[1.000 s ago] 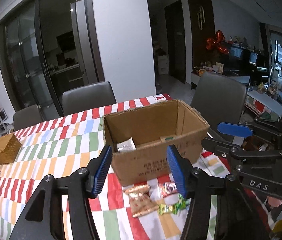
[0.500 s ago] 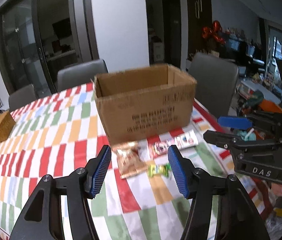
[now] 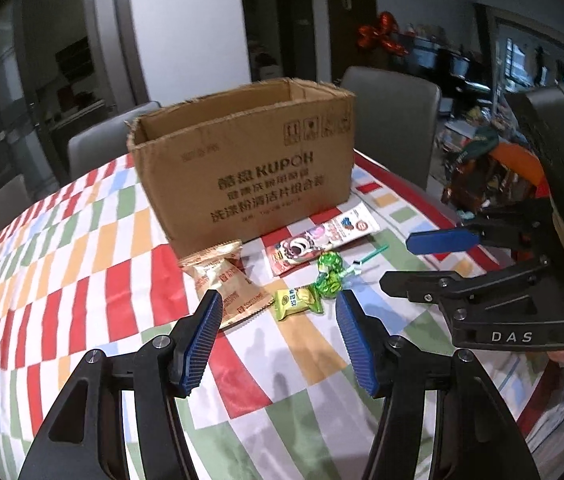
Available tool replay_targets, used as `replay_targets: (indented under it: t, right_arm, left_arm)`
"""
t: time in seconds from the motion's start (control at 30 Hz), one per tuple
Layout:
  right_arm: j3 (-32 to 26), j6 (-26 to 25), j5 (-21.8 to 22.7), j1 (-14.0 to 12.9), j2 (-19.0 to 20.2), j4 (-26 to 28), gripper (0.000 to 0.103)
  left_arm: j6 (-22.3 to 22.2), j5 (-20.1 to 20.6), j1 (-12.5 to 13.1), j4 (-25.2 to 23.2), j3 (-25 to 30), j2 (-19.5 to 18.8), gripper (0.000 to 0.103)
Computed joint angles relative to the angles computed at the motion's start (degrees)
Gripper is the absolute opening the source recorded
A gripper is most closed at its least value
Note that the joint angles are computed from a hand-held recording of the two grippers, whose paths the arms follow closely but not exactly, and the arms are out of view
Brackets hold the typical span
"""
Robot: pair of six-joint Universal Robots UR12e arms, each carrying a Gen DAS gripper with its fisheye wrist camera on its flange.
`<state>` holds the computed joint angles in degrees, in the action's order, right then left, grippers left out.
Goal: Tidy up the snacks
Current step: 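Withdraw both open tools from the box back toward the remaining snacks, then grasp the yellow-green candy with the left tool while the right grasps a green lollipop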
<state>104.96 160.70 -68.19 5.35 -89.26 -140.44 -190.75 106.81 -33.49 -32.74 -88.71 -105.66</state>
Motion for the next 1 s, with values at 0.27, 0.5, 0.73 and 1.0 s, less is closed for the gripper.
replay_targets:
  t: [0.27, 0.5, 0.73, 1.0]
  right_arm:
    - [-0.45, 1.05, -1.13, 1.34, 1.93, 0.34, 0.045]
    - [-1.28, 2.98, -1.86, 2.03, 3.38, 1.67, 0.044]
    - [-1.49, 4.69, -2.23, 2.41, 4.20, 0.58, 0.044]
    - [-2.07, 6.37, -2.25, 2.36, 5.17, 0.65, 0.043]
  left_arm:
    - [7.59, -5.36, 1.68, -0.99, -0.47, -0.71, 0.054]
    - [14.60, -8.81, 2.91, -1.14, 0.00, -1.77, 0.054]
    - [21.40, -10.90, 3.38, -2.32, 1.12, -3.32, 0.054]
    - [23.25, -13.26, 4.16, -3.48, 2.47, -4.82, 0.054]
